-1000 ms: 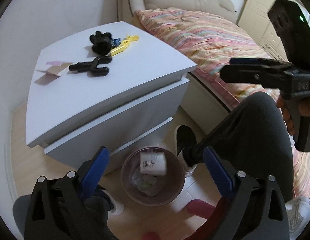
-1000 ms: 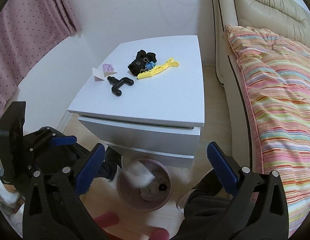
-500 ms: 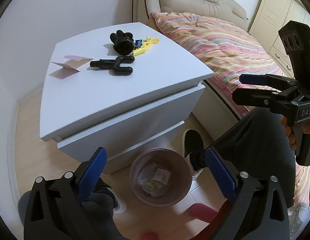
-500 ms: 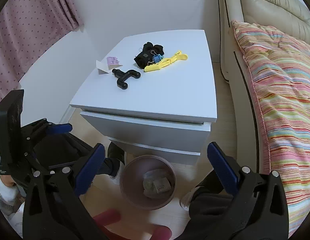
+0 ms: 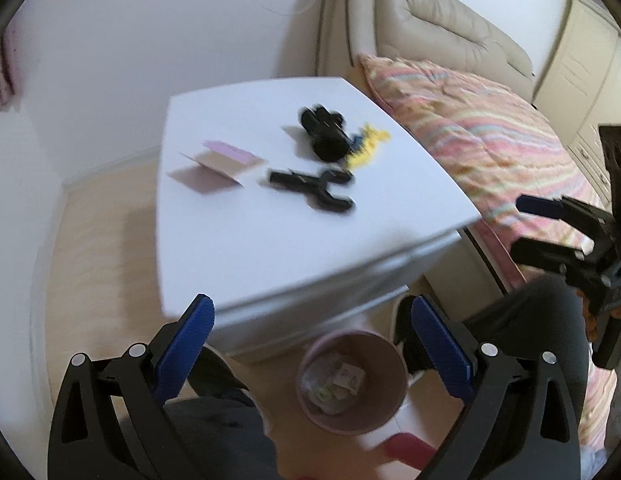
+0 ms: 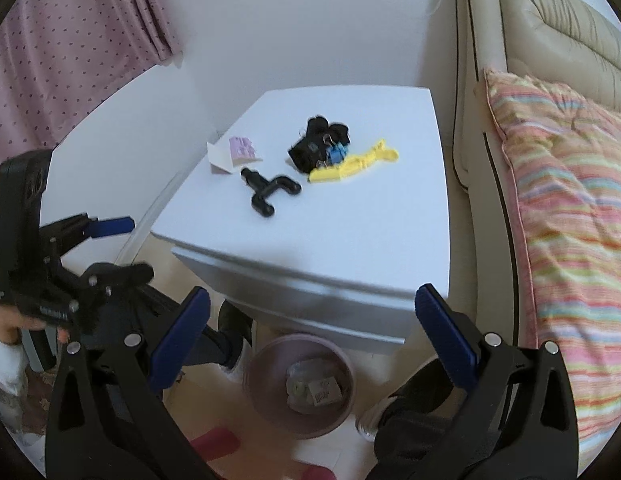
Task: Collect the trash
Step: 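Raise both tools back above the table, then grasp the pink card with the left gripper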
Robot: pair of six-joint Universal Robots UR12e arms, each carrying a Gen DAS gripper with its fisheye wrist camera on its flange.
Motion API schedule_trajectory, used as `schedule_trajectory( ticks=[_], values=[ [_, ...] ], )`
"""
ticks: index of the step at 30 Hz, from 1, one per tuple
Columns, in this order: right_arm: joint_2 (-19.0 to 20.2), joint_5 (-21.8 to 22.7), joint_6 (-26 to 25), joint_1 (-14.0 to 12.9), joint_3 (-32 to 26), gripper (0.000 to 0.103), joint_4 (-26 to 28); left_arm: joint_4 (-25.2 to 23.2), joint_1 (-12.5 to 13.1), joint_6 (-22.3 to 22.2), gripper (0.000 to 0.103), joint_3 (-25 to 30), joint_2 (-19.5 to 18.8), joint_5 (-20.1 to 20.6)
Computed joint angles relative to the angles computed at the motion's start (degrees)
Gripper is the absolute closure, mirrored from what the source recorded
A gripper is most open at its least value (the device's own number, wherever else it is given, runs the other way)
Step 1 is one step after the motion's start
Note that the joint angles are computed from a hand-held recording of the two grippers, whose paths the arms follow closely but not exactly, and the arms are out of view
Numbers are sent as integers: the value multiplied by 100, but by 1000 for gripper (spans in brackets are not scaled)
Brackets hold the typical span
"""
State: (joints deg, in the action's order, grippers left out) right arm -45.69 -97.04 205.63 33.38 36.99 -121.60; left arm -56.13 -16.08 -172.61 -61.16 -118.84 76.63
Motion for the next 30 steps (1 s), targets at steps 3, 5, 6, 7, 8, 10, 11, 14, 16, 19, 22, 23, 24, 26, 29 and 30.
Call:
schedule_trajectory(
  ticks=[3,5,6,7,8,10,11,14,16,19,22,23,24,26,29,30],
  values=[
    [187,-29,-124,-20,-396,3,198,7,44,-79,8,210,-99,14],
    [313,-40,-216,-37,-667,3,325,-12,60,-109,8,387,-187,61],
    [376,-56,-251,-43,-803,3,396,-52,70,-127,8,488,-238,71],
    [474,-76,-304,-53,-1010,3,501,-82,76,-147,8,551,-268,70],
    [527,-81,-328,-60,-1124,3,557,-153,84,-183,8,668,-329,98],
    [656,-75,-378,-75,-1387,3,676,-305,105,-255,8,881,-440,112],
    [726,-56,-395,-83,-1525,3,735,-365,120,-300,8,987,-501,89],
    [921,-3,-426,-98,-1904,3,937,-575,151,-447,8,1319,-691,82],
    [1022,31,-446,-100,-2092,3,1043,-807,173,-621,8,1603,-856,83],
    [1089,81,-448,-103,-2199,3,1111,-1096,193,-881,8,1946,-1063,125],
    [1124,127,-429,-110,-2238,3,1158,-1341,220,-1163,8,2272,-1276,147],
    [1135,142,-427,-112,-2249,3,1180,-1435,228,-1261,8,2383,-1350,147],
    [1138,152,-429,-114,-2247,3,1189,-1488,241,-1338,8,2456,-1403,117],
    [1147,182,-430,-120,-2242,3,1204,-1583,265,-1565,8,2597,-1512,65],
    [1142,217,-416,-127,-2204,3,1194,-1617,293,-1832,10,2711,-1615,-26],
    [1147,227,-410,-132,-2204,3,1199,-1655,296,-1893,18,2758,-1652,-50]
  ],
)
